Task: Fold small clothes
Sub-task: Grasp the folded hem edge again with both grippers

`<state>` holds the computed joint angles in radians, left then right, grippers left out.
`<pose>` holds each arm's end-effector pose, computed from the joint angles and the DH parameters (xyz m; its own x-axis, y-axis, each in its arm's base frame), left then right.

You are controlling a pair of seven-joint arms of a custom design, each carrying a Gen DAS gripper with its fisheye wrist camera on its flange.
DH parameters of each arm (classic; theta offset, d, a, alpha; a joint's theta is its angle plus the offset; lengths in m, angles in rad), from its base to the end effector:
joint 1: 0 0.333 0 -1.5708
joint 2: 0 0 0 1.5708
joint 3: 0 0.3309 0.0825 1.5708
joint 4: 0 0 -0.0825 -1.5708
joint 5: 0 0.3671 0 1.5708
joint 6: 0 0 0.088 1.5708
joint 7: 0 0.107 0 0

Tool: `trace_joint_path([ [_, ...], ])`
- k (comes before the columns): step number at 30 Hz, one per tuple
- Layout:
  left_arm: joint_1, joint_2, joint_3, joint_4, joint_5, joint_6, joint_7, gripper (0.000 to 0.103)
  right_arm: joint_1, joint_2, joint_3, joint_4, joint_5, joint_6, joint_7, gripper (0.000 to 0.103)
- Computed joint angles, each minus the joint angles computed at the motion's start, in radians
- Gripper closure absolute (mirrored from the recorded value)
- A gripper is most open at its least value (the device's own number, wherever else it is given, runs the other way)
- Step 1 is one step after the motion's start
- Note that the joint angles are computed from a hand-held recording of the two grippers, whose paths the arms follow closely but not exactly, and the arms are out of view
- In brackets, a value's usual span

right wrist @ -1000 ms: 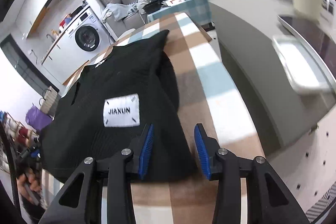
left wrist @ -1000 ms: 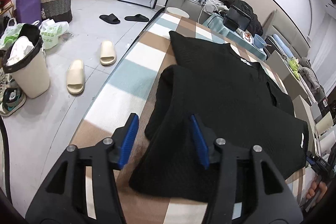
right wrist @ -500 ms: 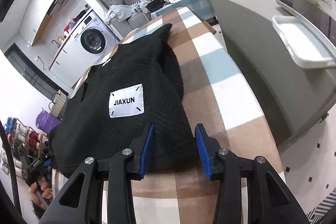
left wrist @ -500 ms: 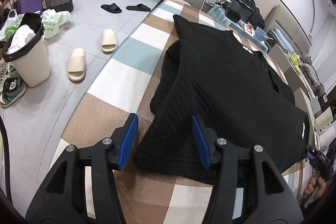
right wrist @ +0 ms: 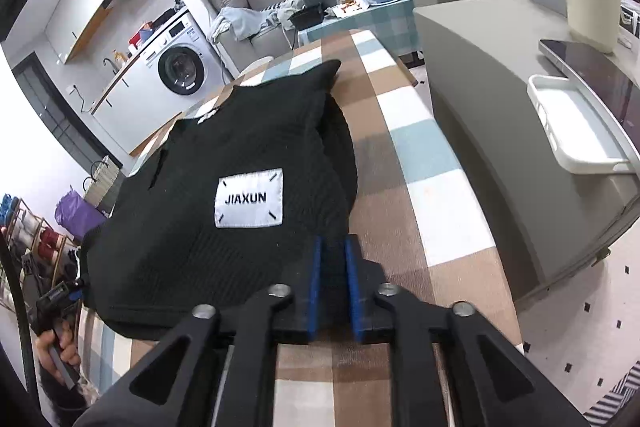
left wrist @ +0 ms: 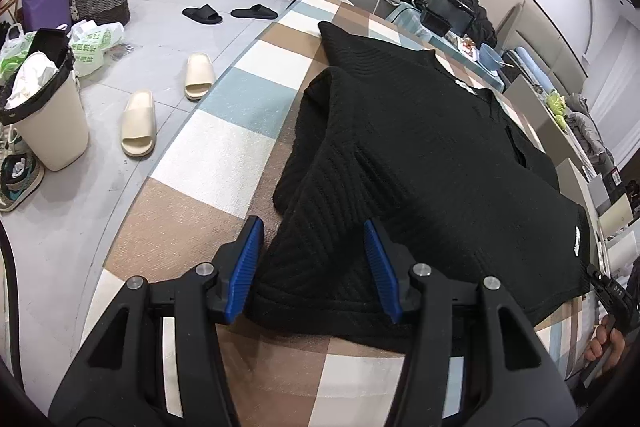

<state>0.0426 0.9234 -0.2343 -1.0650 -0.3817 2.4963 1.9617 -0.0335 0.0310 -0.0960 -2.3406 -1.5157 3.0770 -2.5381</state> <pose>0.8078 -0.0754 0.3523 -0.2783 -0.9040 0.3244 -0.8348 0.0607 -0.5472 0.4953 0.0171 0.3773 -0.5743 -0.7222 -0.3855 -0.4591 0.6740 -0.5788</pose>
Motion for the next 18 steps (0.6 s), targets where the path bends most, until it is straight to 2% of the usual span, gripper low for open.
trace_joint_path([
  [1,0.005,0.003,-0.008,0.003,-0.005,-0.002,0.009,0.073,-0.002,0.005,-0.003,0.015,-0.061,0.008,0.063,0.073],
  [4,0.008,0.013,-0.018,0.02,-0.019,0.007,0.02,0.093,-0.008,0.029,-0.004,0.051,-0.09,0.007,0.092,0.068],
  [6,0.025,0.012,-0.042,0.02,-0.047,0.025,0.04,0.098,-0.011,0.053,-0.005,0.076,-0.07,0.014,0.058,0.068],
  [7,0.035,0.014,-0.055,0.027,-0.064,0.023,0.051,0.099,-0.01,0.066,-0.004,0.085,-0.001,0.002,-0.019,0.068],
  [9,0.038,0.017,-0.057,0.046,-0.077,0.019,0.057,0.099,-0.004,0.087,-0.012,0.11,0.016,0.004,-0.054,0.068],
  [10,0.031,0.028,-0.047,0.072,-0.071,0.007,0.046,0.098,-0.003,0.102,-0.019,0.129,0.015,0.013,-0.057,0.068],
  [12,0.013,0.078,-0.019,0.176,-0.043,-0.085,-0.016,0.096,-0.005,0.119,-0.027,0.139,0.098,0.027,-0.124,0.068],
  [14,0.001,0.108,-0.002,0.243,-0.015,-0.142,-0.06,0.087,0.002,0.129,-0.041,0.148,0.134,0.036,-0.166,0.068],
  [16,0.01,0.115,-0.024,0.248,-0.028,-0.118,-0.051,0.062,0.014,0.135,-0.059,0.157,0.143,0.05,-0.18,0.068],
  [18,0.005,0.139,-0.032,0.291,-0.029,-0.123,-0.055,0.054,0.024,0.144,-0.075,0.168,0.144,0.06,-0.174,0.068],
])
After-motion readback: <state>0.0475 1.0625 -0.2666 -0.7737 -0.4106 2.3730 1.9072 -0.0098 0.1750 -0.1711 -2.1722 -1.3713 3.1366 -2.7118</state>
